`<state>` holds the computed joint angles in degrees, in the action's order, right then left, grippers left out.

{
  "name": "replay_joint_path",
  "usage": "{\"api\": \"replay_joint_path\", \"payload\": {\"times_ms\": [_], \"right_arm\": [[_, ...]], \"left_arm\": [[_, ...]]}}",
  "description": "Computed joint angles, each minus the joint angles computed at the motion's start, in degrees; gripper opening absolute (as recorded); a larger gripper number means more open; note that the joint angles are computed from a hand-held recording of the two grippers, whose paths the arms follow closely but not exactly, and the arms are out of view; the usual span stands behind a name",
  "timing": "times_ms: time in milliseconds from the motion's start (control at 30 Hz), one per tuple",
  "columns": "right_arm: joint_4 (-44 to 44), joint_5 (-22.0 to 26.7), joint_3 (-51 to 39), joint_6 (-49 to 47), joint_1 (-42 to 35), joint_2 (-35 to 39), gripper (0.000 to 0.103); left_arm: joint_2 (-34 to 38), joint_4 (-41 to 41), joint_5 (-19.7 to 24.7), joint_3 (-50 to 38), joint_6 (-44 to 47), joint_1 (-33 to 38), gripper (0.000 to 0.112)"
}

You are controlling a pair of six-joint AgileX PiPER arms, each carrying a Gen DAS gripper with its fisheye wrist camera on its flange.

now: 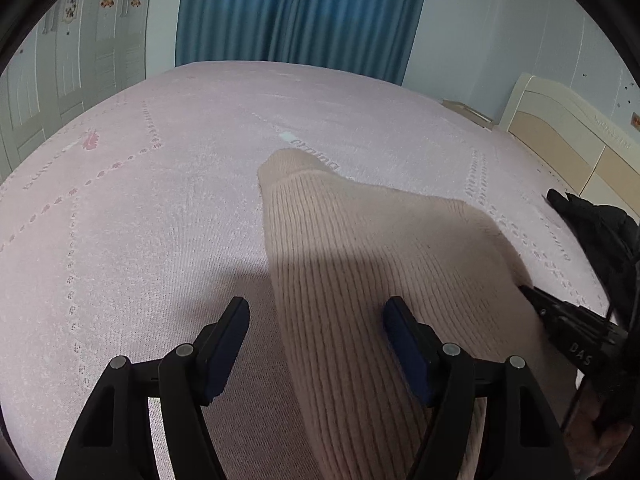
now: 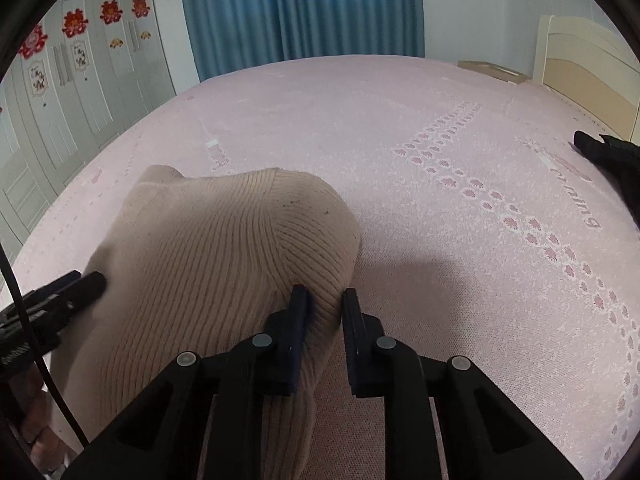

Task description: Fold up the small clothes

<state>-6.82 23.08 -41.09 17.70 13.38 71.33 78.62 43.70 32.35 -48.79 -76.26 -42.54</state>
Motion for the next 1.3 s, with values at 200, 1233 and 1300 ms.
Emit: {"api": "replay_joint_path", "payload": {"times_ms": [200,1233,1300], "right_arm": [[2.9,-0.2,-0.1,-3.1,-1.0,0.3,0.018],[28.1,12.7,7.8,-24.3,-12.4,-18.4,0.032],[32.3,14.8,8.3,-28.6,-15.6,-20.4,0.032]], "left_arm": [[0.1,-0.1,0.3,-0.2,-0.1,-0.1,0.07],[-10.1,2.6,21.2,5.4,-13.0,-22.3,0.069],[-11.3,2.7,23.7,6.3,-14.2,-25.1,0.069]]}}
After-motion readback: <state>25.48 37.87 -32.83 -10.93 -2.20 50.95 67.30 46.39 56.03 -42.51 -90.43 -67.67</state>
